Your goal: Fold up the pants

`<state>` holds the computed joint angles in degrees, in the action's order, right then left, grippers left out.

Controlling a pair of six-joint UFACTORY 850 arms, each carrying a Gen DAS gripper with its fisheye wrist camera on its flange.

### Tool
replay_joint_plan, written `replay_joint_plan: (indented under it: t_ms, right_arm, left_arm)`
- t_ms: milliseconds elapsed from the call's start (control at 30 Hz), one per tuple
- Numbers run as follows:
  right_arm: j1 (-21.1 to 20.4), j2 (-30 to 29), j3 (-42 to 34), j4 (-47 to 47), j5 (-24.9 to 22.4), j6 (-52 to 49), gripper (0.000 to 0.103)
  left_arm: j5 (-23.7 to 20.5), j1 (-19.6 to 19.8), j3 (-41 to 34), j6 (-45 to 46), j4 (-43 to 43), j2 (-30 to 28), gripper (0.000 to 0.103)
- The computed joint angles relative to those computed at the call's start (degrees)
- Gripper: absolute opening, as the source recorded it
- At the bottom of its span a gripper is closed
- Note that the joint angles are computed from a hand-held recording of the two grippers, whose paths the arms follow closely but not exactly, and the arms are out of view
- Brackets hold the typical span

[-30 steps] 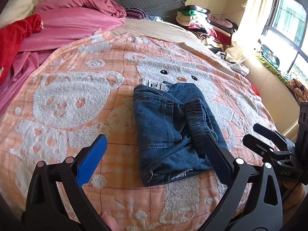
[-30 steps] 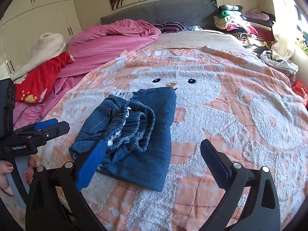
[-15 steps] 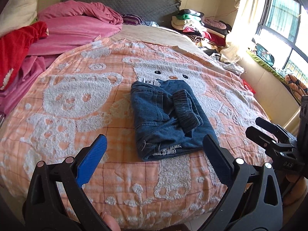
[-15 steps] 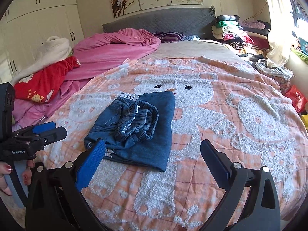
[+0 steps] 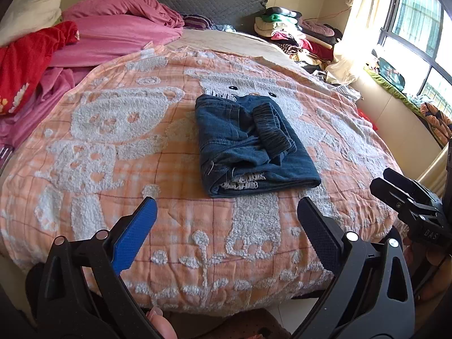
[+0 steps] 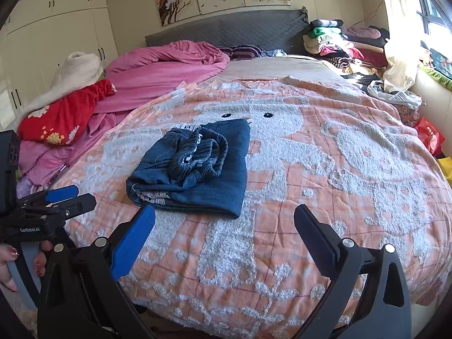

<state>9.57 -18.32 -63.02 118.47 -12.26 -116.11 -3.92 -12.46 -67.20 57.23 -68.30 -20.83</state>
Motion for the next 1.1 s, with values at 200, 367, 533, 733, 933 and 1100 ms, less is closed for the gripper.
replay_joint_plan:
  t_ms: [200, 367, 533, 733, 933, 1100]
  right_arm:
    - [0.3, 0.1, 0.8, -0.3, 0.5, -0.3, 0.098]
    - [0.7, 0.0, 1.0, -1.3, 0.7, 0.2, 0.098]
    - [1.0, 0.0, 1.2, -1.8, 1.0, 0.7, 0.098]
    - [1.3, -0.3, 1.2, -3.9, 1.2, 2.7, 0.098]
    - [1.5, -0.3, 1.2, -4.1, 1.2, 2.6, 0.098]
    - [1.5, -0.3, 1.2, -5.0, 1.4, 3.8, 0.098]
  left_arm:
    - [-0.1, -0.1, 1.2, -5.5, 4.8, 0.2, 0.094]
    - [0.2, -0.1, 1.6, -13.9, 12.6, 0.2, 0.094]
    - [0.5, 0.1, 2.1, -16.0, 14.4, 0.4, 0.094]
    - [0.5, 0.2, 2.2, -17.7, 16.0, 0.3, 0.094]
    - [0.6, 0.2, 2.2, -20.1, 18.3, 0.3, 0.094]
    - [0.3, 0.1, 2.0, -24.7, 23.1, 0.2, 0.094]
